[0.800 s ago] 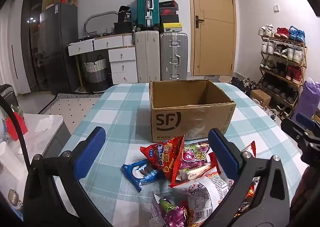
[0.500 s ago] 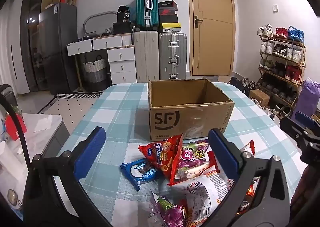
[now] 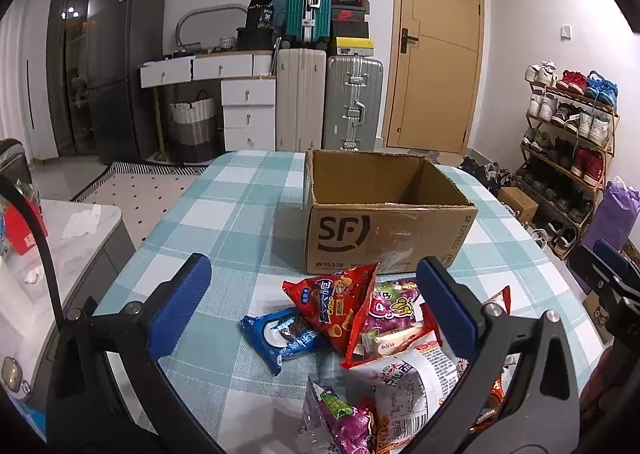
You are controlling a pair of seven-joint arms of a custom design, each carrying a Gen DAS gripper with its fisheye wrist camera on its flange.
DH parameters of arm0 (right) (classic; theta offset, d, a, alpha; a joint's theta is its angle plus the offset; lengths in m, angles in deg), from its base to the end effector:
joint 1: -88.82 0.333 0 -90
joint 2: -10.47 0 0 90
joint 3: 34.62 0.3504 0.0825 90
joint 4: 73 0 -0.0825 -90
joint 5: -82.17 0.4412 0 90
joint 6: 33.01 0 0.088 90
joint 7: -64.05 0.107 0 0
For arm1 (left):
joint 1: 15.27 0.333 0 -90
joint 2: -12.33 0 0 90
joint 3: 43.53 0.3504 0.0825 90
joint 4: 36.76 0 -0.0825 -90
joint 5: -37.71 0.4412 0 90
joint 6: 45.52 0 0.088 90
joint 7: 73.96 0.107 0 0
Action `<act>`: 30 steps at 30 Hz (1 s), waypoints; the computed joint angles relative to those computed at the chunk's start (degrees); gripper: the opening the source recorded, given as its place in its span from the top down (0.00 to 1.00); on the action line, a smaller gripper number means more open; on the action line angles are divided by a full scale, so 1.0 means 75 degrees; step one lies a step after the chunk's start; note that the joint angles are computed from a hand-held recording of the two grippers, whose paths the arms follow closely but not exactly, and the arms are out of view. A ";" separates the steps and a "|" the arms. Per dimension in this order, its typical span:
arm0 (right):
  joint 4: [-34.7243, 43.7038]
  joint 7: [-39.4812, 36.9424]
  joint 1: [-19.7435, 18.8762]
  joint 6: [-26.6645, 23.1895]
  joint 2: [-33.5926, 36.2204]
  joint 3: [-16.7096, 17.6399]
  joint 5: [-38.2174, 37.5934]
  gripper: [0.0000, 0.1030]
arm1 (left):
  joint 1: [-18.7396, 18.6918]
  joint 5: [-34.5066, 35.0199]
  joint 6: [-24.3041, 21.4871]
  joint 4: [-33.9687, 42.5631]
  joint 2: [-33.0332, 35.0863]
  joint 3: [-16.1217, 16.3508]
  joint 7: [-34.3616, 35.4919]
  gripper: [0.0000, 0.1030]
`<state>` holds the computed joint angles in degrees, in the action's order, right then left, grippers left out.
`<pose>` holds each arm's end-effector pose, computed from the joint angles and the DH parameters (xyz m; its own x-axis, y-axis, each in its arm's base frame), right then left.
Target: Organize snacks
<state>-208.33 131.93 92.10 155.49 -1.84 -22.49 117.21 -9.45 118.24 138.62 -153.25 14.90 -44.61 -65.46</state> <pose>0.5395 0.0944 0.5416 0.0904 -0.9892 -0.1155 -0.4479 0.0632 -0.8918 0.6249 -0.0425 0.5022 0.0282 -0.9984 0.0500 -0.4732 -0.0574 -0.8791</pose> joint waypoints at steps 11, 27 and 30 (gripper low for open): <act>0.0002 0.0083 -0.0230 -0.0058 -0.0006 0.0209 -0.0050 0.00 | 0.0023 0.1042 -0.0442 0.0131 -0.0070 -0.0174 -0.0990 0.01; -0.0054 -0.0071 0.0268 -0.0050 -0.0030 -0.0230 -0.0228 0.00 | 0.0077 0.0505 -0.0155 0.0086 0.0001 -0.0065 -0.0483 0.01; -0.0054 -0.0137 0.0420 -0.0028 -0.0019 -0.0359 -0.0178 0.00 | 0.0067 0.0375 -0.0154 0.0050 -0.0002 -0.0067 -0.0346 0.01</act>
